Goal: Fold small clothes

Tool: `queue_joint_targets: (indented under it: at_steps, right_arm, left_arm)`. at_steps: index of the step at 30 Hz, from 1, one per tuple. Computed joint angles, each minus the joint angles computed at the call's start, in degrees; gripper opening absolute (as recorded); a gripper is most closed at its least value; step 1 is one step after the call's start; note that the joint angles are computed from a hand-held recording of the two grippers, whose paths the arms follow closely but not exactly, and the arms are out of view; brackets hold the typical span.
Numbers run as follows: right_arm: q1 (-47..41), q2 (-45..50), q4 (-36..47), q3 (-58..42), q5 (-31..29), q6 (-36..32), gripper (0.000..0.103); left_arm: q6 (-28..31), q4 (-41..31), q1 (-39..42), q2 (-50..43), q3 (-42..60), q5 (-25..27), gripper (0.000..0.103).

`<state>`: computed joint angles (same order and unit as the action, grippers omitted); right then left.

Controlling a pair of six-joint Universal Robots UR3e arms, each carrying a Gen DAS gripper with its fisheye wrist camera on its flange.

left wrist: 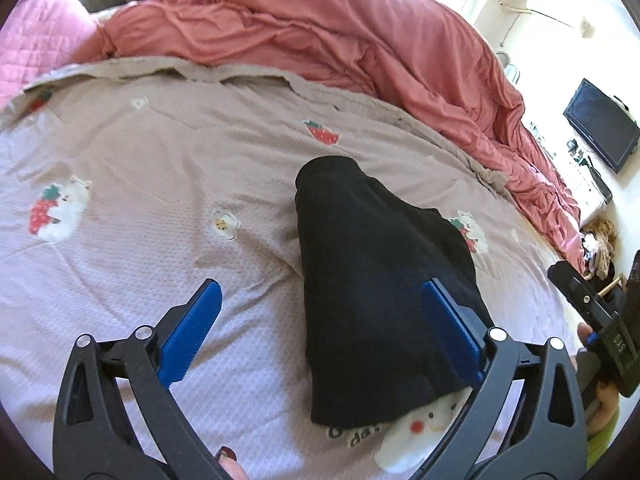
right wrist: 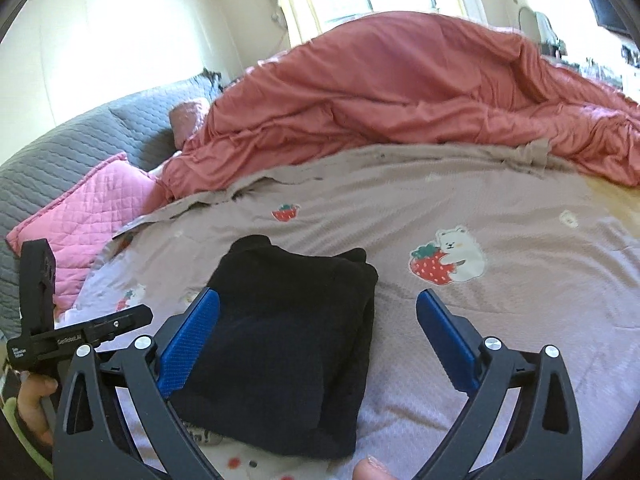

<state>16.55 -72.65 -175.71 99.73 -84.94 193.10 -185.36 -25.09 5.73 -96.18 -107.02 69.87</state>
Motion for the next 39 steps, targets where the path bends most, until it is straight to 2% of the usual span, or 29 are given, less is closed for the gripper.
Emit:
queue_joint_targets:
  at_steps: [3, 7, 17, 39]
  right_arm:
    - [2.5, -2.7, -1.9, 4.5, -3.6, -0.5, 0.098]
    - [5.7, -5.0, -4.1, 10.3, -8.7, 0.5, 0.098]
    - [10.6, -6.3, -3.3, 17.9, -13.0, 5.1, 0.098]
    - [10.9, -8.0, -1.9, 18.9, -14.5, 5.4, 0.098]
  left_arm:
    - [1.0, 2.4, -0.5, 4.3, -5.2, 2.0, 0.093]
    - [1.7, 3.9, 0.4, 10.2, -12.9, 2.1, 0.093]
    - [3.9, 5.3, 2.6, 19.3, -26.2, 3.2, 0.093]
    - [3.2, 3.7, 0.8, 22.4, -28.4, 7.4, 0.093]
